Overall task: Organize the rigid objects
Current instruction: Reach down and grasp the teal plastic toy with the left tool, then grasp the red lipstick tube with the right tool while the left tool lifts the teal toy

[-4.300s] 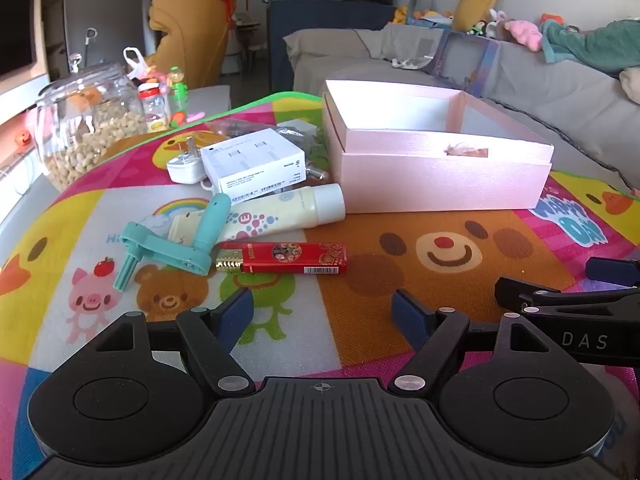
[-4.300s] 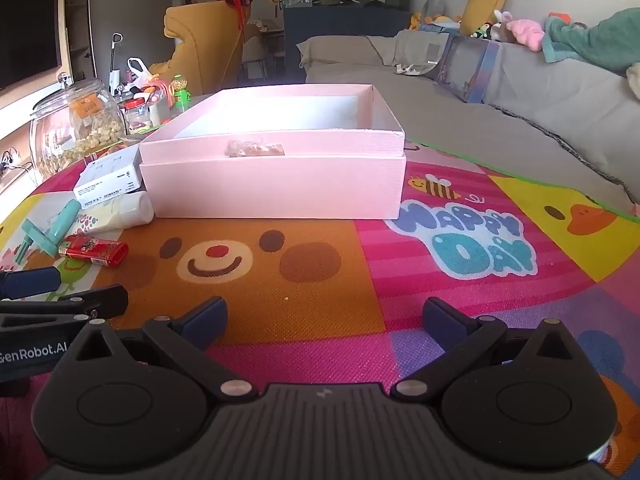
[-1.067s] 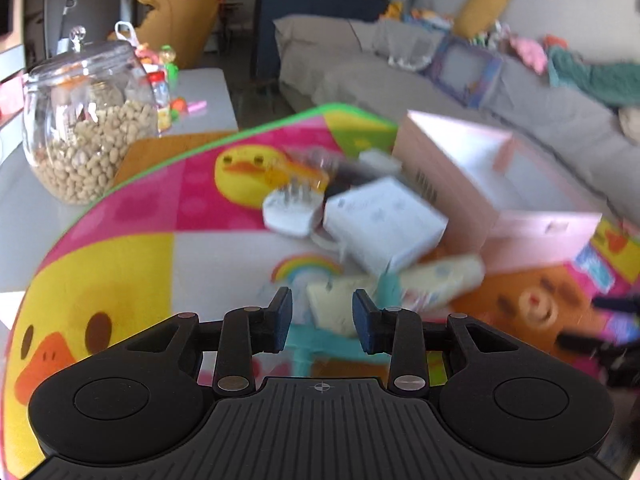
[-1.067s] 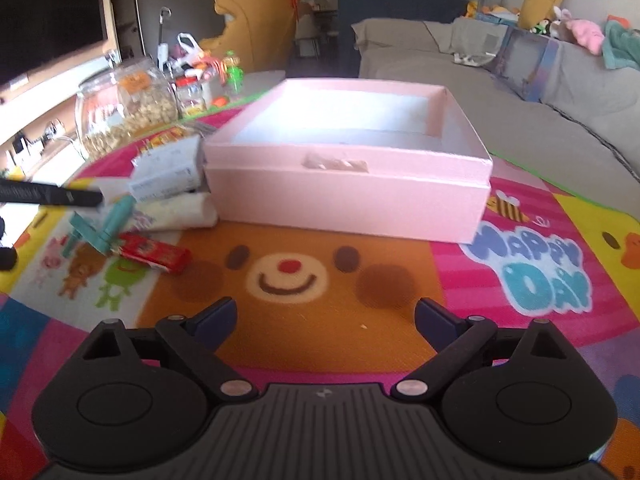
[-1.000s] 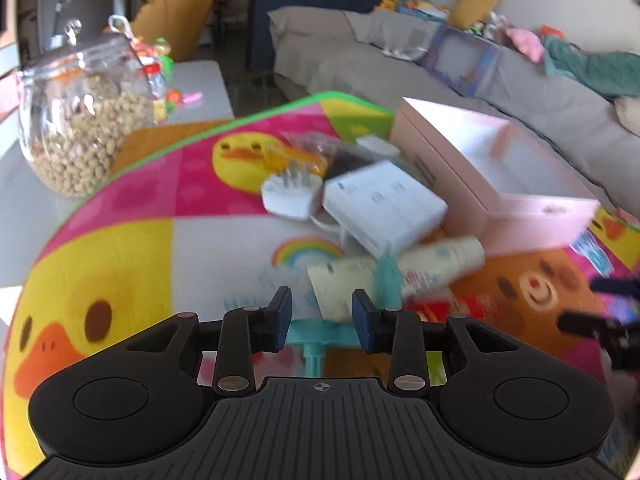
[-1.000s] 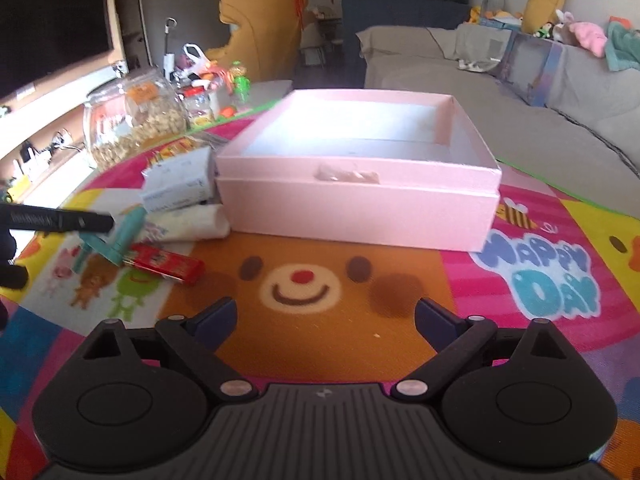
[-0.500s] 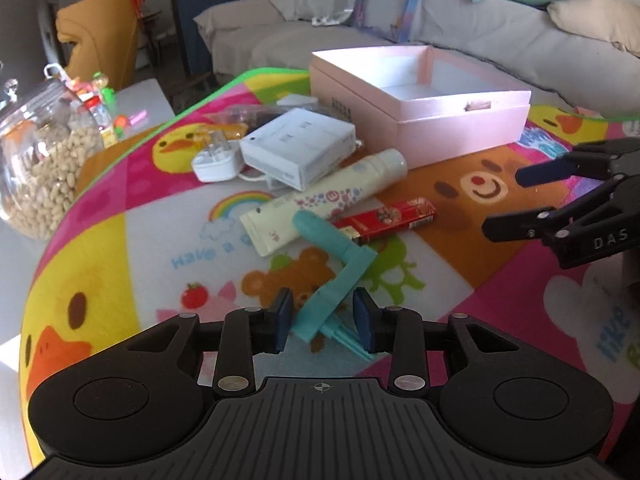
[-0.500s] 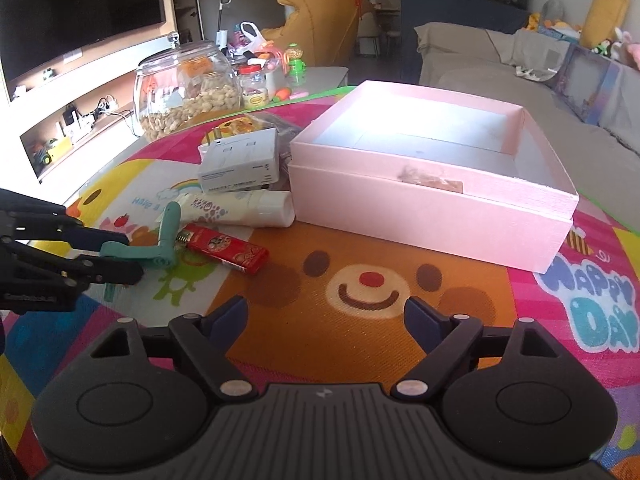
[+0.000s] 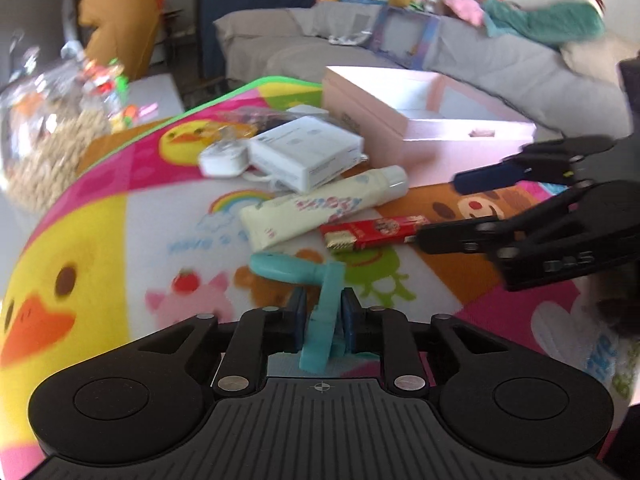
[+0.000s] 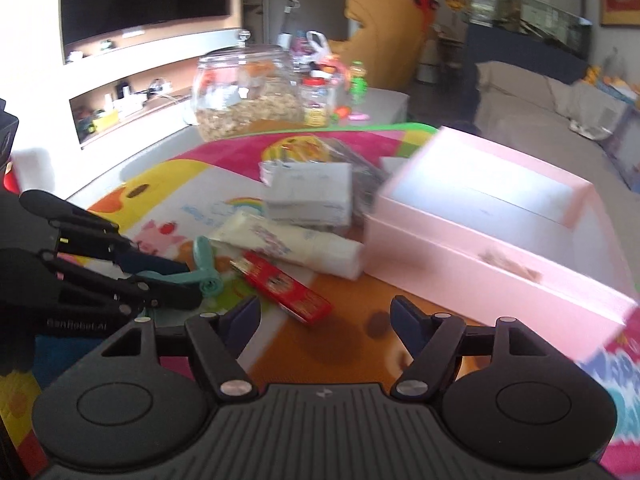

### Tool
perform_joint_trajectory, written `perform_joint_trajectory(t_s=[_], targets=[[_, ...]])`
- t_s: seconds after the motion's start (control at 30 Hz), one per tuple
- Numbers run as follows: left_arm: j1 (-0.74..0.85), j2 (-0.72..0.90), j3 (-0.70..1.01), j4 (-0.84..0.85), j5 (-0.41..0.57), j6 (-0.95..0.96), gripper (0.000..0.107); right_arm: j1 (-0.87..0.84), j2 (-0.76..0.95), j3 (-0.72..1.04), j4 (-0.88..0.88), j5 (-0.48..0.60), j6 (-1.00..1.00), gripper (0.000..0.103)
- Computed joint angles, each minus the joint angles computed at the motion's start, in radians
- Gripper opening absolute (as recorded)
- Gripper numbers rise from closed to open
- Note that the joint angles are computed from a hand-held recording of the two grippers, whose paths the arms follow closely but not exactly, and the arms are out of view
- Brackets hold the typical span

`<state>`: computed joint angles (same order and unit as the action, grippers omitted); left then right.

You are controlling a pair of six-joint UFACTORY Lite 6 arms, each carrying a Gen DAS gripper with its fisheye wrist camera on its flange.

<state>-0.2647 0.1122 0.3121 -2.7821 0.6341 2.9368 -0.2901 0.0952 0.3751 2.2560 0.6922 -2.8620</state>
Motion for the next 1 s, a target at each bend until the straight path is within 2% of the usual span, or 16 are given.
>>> perform_joint_trajectory(t_s=[0.07,0.13,0.2,0.27,0.37,0.47,0.53,0.57,0.67,0.73,0.87,0.97,1.0], targets=[[0.056,-0.033,-0.037,0.040,0.013,-0.044,0.015,0.063,0.059,0.051,0.032,-0.012,-0.005,0.072],[0.088,-0.062,-0.067,0.023,0.013,-0.029,0.015,0.119,0.110,0.104,0.054,-0.046,0.011,0.062],[0.131,-0.072,-0.084,0.060,0.024,-0.054,0.016,0.171,0.143,0.156,0.014,-0.105,0.089,0.057],[0.161,-0.082,-0.095,0.104,0.027,-0.089,0.016,0.188,0.150,0.159,-0.043,-0.084,0.119,0.054],[0.128,-0.104,-0.122,0.028,0.029,-0.055,0.017,0.218,0.161,0.182,-0.102,-0.078,0.172,0.052],[0.106,-0.098,-0.152,-0.044,0.082,0.005,0.017,0.297,0.208,0.212,0.064,-0.092,0.035,0.049],[0.114,-0.087,-0.167,-0.046,0.124,0.002,0.017,0.326,0.214,0.229,0.095,-0.114,0.028,0.036],[0.113,-0.073,-0.175,-0.062,0.160,0.008,0.017,0.328,0.200,0.227,0.072,-0.127,0.057,0.025],[0.045,-0.009,-0.207,-0.195,0.303,0.051,0.016,0.299,0.135,0.157,0.050,-0.093,0.064,0.023],[-0.002,-0.026,-0.227,-0.231,0.321,0.080,0.015,0.271,0.058,0.076,0.072,-0.070,0.038,0.023],[-0.025,-0.136,-0.243,-0.115,0.240,0.040,0.014,0.070,-0.168,-0.097,-0.137,0.025,0.158,0.023],[-0.101,-0.232,-0.215,-0.102,0.145,0.006,0.014,-0.178,-0.340,-0.162,-0.411,0.109,0.351,0.007],[-0.125,-0.257,-0.196,-0.092,0.118,-0.009,0.014,-0.248,-0.373,-0.167,-0.474,0.136,0.397,0.007]])
